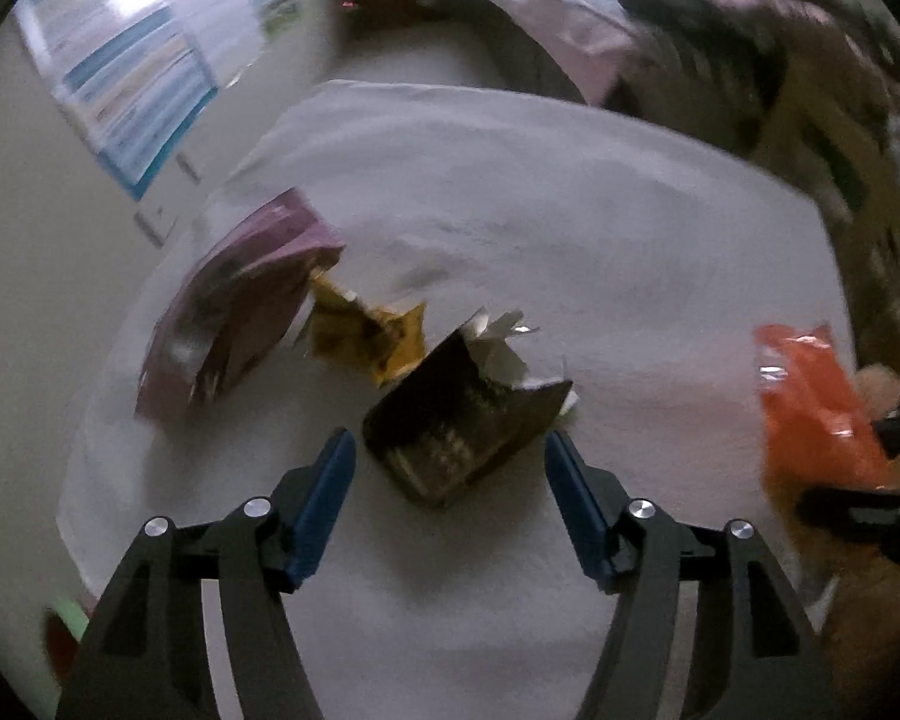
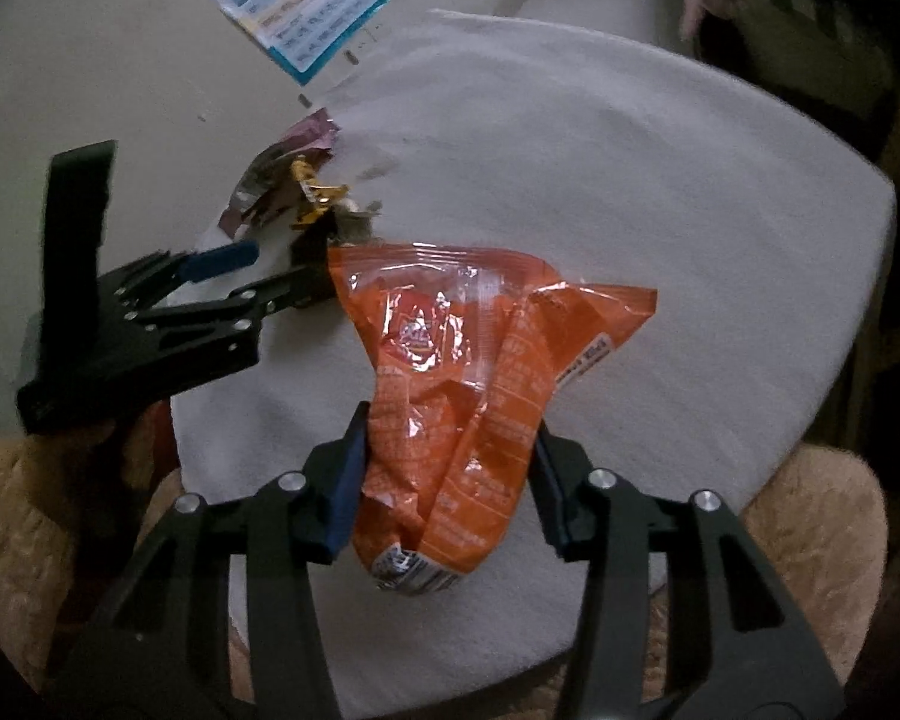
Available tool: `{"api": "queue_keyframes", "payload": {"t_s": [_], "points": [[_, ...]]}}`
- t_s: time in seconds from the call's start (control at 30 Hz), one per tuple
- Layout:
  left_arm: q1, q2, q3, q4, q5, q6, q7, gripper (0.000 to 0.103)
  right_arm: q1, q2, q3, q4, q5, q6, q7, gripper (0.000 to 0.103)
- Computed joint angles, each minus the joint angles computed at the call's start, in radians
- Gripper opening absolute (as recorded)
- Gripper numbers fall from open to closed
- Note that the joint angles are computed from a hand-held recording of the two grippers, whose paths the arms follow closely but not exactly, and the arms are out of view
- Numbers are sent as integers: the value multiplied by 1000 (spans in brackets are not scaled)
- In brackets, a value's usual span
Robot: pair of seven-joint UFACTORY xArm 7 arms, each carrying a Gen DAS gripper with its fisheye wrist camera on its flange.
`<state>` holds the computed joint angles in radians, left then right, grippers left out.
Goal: Collect trash
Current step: 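Grasp the orange bag with the right gripper while the left grasps the black box, then lift the orange bag and black box above the table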
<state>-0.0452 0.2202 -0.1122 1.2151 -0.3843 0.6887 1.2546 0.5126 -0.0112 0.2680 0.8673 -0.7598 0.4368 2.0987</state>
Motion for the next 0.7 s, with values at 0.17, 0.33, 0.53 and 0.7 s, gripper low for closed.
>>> {"api": "queue_keyframes", "payload": {"t_s": [0.17, 0.33, 0.53, 0.7], "points": [[-47, 59, 2, 57, 114, 5, -101, 65, -20, -4, -9, -42, -57, -83, 87, 48], [-59, 73, -11, 63, 161, 8, -123, 74, -22, 4, -15, -45, -85, -112, 105, 48], [-56, 53, -22, 33, 140, -21, -136, 59, -30, -12, -12, -70, -132, -133, 174, 48], [-54, 16, -21, -8, 128, -19, -99, 40, -36, -10, -7, -70, -135, -138, 180, 48]]}}
